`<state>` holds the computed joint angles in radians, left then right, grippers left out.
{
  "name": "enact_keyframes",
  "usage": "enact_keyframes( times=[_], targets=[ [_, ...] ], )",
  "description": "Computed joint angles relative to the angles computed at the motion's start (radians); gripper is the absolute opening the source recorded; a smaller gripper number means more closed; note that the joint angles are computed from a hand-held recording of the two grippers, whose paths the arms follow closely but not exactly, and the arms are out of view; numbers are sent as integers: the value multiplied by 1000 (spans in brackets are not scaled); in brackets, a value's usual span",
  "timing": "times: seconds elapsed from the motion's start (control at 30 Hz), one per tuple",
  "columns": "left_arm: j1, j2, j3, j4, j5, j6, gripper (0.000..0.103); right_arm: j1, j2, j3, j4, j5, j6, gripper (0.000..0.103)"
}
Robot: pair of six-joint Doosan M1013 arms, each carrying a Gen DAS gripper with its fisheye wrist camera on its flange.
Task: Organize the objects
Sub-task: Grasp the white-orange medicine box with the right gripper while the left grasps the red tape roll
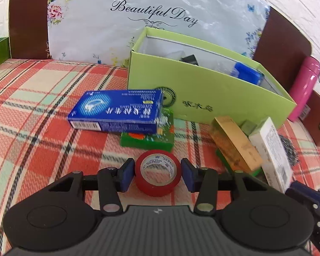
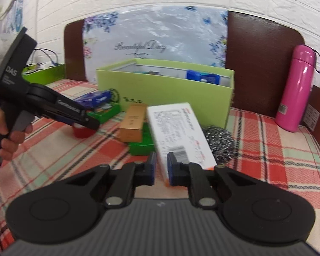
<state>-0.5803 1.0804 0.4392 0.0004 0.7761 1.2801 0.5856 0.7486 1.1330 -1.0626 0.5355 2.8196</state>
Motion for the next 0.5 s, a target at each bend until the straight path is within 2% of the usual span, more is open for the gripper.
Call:
enact_keyframes(
  times=[0.07,0.1,0.13,0.17,0.2,0.27,0.37,0.4,0.47,0.5],
  targets=[
    [-1,-41,80,-28,-38,41,50,2,-1,2,-3,-21,-14,11],
    [-2,-63,122,-41,-55,67,50,2,-1,2,-14,-26,-15,15],
    [-3,-85,164,-58,-71,94,50,-1,1,-2,-14,-29,-22,34],
    [-3,-106,204,-78,-87,117,50,-4,3,-6,-12,-24,-15,48],
    [-1,-127,244,-112,-102,152,50,-7,4,-8,-28,-20,13,73],
    [1,-162,312,-165,-126,209,50,-19,7,-8,-60,-21,58,77],
    [-4,-203,388,-165,-163,214,51,-45,25,-40,55,-20,-31,77],
    [-5,-215,410,-170,-177,214,53,-53,31,-49,89,-19,-54,77],
    [-6,-229,439,-184,-205,220,63,-62,41,-60,123,-15,-71,79],
    [-8,-232,445,-169,-211,208,64,-62,42,-62,124,-10,-68,76]
  ],
)
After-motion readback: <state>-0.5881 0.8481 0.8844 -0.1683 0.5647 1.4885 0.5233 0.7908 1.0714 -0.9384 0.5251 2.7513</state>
